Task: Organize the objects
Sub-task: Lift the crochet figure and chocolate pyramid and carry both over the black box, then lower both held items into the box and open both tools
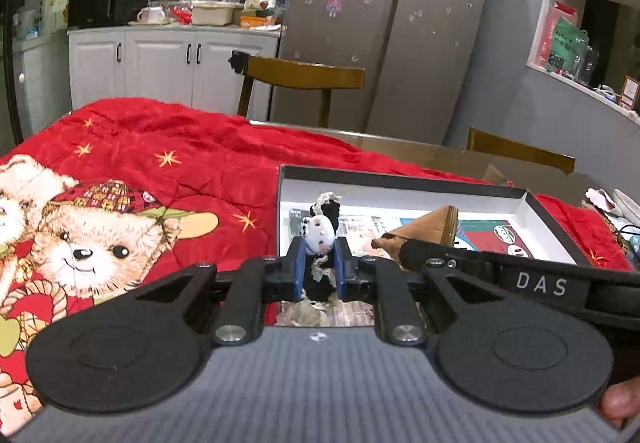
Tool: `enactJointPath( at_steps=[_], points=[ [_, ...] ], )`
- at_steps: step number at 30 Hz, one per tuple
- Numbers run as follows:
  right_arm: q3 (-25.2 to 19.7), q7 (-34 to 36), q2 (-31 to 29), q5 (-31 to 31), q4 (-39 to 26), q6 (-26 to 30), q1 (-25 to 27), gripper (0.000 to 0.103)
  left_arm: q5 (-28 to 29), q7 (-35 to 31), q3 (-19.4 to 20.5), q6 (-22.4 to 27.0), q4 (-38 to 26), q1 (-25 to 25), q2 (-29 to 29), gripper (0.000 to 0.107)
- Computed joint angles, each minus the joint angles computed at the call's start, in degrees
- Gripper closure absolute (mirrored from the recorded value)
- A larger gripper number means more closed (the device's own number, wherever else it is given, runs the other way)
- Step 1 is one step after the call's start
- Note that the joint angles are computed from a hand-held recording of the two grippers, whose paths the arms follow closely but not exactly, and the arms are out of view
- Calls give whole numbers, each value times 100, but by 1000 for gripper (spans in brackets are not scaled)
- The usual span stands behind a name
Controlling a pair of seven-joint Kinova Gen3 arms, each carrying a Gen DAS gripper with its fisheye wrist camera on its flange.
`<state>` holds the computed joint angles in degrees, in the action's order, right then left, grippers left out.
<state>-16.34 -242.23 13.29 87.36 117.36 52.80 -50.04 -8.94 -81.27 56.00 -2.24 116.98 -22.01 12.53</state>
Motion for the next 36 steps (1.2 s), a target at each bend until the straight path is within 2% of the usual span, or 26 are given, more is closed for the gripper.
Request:
enactJointPath(
  at_steps=[2, 4, 8, 10, 13, 17, 20, 24, 31, 36],
  points=[
    [19, 35, 4, -14, -29, -101, 56, 75, 5, 9, 43, 57, -27, -31, 67, 89],
    [37, -52, 18, 2, -28, -228, 110, 75, 73, -42, -220, -37, 18, 203, 19, 89],
    [80, 57, 87, -160, -145, -342, 139, 75, -34, 80, -480, -143, 53, 439, 29, 89],
    [90, 217, 123, -228, -197, -289, 88, 75, -41, 135, -833, -164, 61, 763, -61, 89],
    [125, 264, 144, -296, -223, -265, 43, 75, -252, 334, -846, -181, 85, 774, -84, 89],
    [152, 1, 84, -182, -106, -432, 103, 75, -334, 414, -1546, -259, 121, 1441, -223, 89],
    [137, -11, 62, -185, -79, -454, 126, 75, -582, 657, -1502, -281, 136, 1395, -224, 89],
    [126, 1, 51, -174, -64, -485, 148, 75, -649, 722, -2113, -325, 142, 1959, -287, 89],
    [95, -33, 86, -67, -56, -456, 147, 75, -902, 1011, -2065, -265, 116, 1905, -278, 89],
    [96, -91, 71, -23, -21, -489, 162, 75, -1115, 1197, -1347, -159, 72, 1221, -189, 89]
  ],
)
